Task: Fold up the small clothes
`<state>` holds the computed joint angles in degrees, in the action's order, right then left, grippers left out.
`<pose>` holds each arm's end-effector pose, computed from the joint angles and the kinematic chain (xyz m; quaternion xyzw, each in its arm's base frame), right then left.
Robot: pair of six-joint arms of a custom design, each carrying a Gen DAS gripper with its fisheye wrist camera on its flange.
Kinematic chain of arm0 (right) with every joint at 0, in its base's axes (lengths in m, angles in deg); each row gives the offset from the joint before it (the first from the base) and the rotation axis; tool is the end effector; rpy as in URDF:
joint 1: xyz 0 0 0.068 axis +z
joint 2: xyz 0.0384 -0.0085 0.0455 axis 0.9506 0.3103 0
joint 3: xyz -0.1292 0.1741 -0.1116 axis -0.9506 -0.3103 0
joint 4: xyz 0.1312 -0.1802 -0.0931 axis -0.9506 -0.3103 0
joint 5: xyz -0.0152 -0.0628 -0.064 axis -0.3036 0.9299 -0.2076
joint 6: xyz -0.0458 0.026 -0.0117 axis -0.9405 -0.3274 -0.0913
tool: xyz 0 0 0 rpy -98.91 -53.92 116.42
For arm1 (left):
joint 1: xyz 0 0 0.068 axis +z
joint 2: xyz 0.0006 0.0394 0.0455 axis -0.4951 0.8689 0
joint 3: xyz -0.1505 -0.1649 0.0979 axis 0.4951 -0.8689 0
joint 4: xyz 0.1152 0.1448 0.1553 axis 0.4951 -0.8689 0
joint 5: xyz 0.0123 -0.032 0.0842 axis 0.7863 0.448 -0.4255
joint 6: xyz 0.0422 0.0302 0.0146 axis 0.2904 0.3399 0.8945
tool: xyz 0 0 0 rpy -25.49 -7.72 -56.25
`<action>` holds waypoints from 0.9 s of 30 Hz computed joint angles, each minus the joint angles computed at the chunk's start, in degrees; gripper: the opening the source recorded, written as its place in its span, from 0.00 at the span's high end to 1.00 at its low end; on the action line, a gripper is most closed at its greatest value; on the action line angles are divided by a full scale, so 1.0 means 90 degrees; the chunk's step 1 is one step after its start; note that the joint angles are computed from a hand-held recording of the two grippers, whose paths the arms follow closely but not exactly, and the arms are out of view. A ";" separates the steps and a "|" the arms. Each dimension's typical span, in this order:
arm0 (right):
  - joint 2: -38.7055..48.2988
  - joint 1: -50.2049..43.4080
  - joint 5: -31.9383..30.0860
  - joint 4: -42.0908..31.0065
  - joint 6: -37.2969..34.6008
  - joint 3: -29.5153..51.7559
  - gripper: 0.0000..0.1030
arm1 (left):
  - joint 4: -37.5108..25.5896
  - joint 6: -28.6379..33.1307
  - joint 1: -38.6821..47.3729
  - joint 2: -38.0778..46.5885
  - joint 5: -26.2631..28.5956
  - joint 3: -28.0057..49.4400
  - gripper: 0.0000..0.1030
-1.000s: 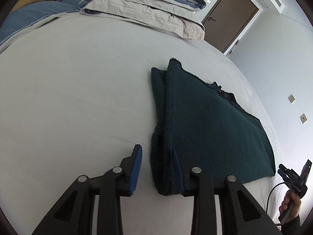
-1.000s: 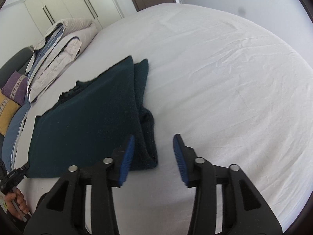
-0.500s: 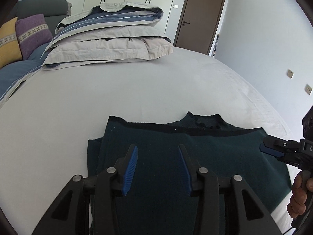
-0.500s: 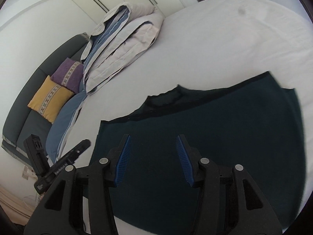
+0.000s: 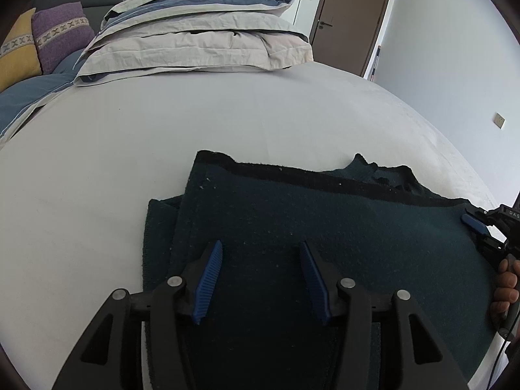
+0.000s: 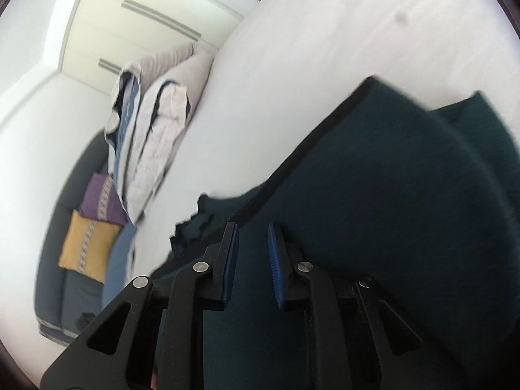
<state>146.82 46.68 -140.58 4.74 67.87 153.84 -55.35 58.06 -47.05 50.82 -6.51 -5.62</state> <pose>0.3659 -0.1399 0.1669 0.1067 0.8632 0.4119 0.2719 0.2510 -0.0687 0.2035 -0.1621 0.9091 -0.0383 0.3819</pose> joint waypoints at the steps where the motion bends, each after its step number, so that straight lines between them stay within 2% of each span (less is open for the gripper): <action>1: -0.0120 -0.0179 0.0284 0.0106 0.0047 -0.0027 0.84 | 0.0020 -0.0008 0.0033 -0.0008 0.0052 -0.0012 0.48; 2: -0.0262 -0.0342 0.0495 0.0145 0.0063 -0.0072 0.83 | 0.0014 -0.0032 0.0050 -0.0023 0.0092 -0.0010 0.48; 4: -0.0458 -0.0734 0.0539 -0.0458 -0.0261 0.0026 0.81 | -0.0323 -0.0164 -0.0021 -0.0095 0.0030 0.0141 0.48; 5: -0.0644 -0.0851 0.0409 -0.0904 -0.0684 -0.0025 0.81 | -0.0620 -0.0286 -0.0138 -0.0179 -0.0054 0.0258 0.48; 7: -0.1212 -0.0982 0.0120 -0.2165 -0.2045 -0.0311 0.80 | -0.0896 -0.0578 -0.0549 -0.0707 -0.0075 0.0170 0.49; 10: -0.1920 -0.0844 -0.0182 -0.4264 -0.4397 -0.1004 0.80 | -0.1399 -0.1130 -0.1839 -0.1239 -0.0651 0.0172 0.47; 12: -0.2499 -0.0470 -0.0089 -0.4818 -0.5268 -0.1950 0.80 | -0.1650 -0.1500 -0.2681 -0.1113 -0.1010 0.0233 0.44; 14: -0.2895 0.0009 0.0078 -0.4595 -0.5338 -0.2873 0.80 | -0.1696 -0.1858 -0.3125 -0.0870 -0.1090 0.0101 0.44; 16: -0.3287 0.0288 0.0428 -0.3607 -0.4588 -0.3708 0.80 | -0.1754 -0.2145 -0.3317 -0.0899 -0.1240 -0.0147 0.46; 17: -0.3096 0.0139 0.0290 -0.3574 -0.4682 -0.3818 0.81 | -0.1814 -0.2207 -0.3303 -0.1079 -0.1209 -0.0244 0.48; 20: -0.2499 -0.0813 0.0092 -0.3883 -0.5157 -0.3382 0.81 | -0.2154 -0.2232 -0.3111 -0.1424 -0.1148 -0.0310 0.50; 22: -0.2071 -0.1504 0.0103 -0.4030 -0.5425 -0.2908 0.81 | -0.2144 -0.2165 -0.2912 -0.1662 -0.0980 -0.0503 0.53; 24: -0.1293 -0.2345 0.0076 -0.4573 -0.5733 -0.2068 0.81 | -0.2191 -0.2145 -0.2922 -0.1765 -0.0979 -0.0583 0.55; 27: -0.0607 -0.3364 0.0002 -0.4886 -0.5692 -0.0983 0.81 | -0.2312 -0.2191 -0.3123 -0.1562 -0.1173 -0.0491 0.55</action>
<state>141.36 16.41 -140.56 -39.24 16.64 145.00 -76.15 38.34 -75.15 36.76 -17.06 -10.03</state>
